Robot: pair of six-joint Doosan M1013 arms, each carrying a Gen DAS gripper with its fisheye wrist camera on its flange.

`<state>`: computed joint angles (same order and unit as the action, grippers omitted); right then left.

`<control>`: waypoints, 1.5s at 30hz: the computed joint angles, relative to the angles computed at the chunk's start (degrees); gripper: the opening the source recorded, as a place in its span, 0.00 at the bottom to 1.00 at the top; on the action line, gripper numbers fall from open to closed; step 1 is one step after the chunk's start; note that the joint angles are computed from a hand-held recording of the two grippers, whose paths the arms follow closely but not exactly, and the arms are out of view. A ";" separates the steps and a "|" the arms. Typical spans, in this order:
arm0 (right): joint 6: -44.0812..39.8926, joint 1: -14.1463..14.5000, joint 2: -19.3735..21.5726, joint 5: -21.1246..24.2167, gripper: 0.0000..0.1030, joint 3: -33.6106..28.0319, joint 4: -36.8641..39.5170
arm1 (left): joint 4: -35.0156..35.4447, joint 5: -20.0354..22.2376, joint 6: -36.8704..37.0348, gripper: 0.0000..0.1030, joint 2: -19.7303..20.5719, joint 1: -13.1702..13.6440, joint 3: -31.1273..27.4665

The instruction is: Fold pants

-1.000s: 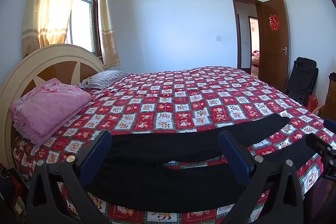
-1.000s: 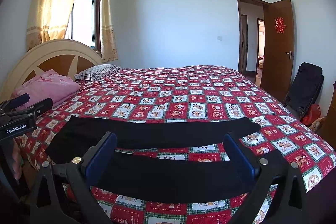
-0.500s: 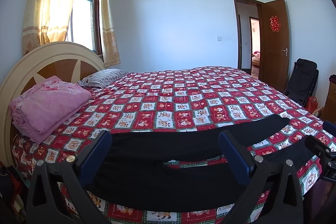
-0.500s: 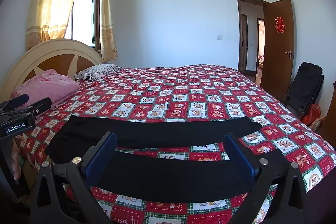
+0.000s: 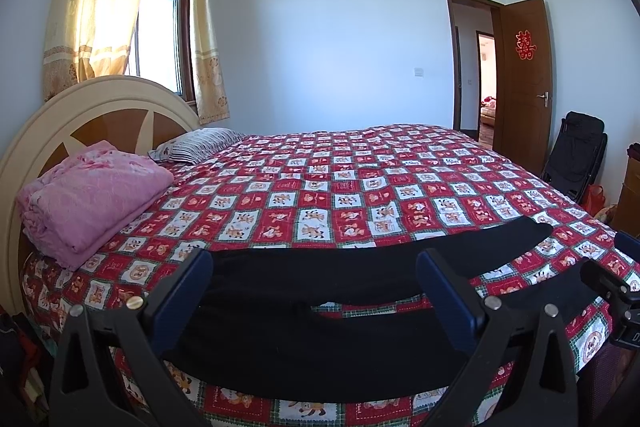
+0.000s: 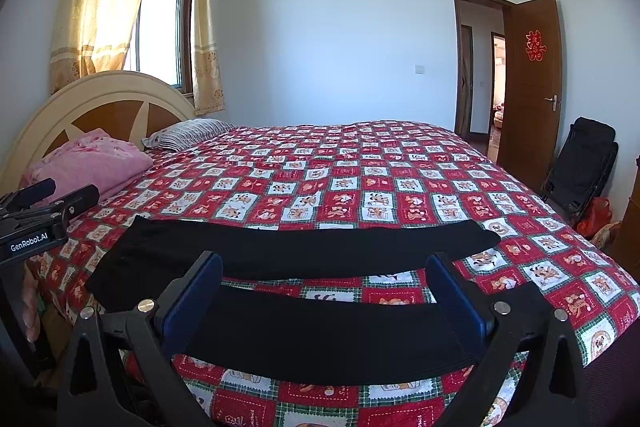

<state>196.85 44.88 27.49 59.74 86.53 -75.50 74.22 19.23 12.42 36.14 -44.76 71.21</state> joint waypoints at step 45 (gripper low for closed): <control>-7.20 -4.94 3.99 -9.53 0.99 0.62 9.49 | -32.18 18.46 36.21 1.00 17.20 8.52 -23.73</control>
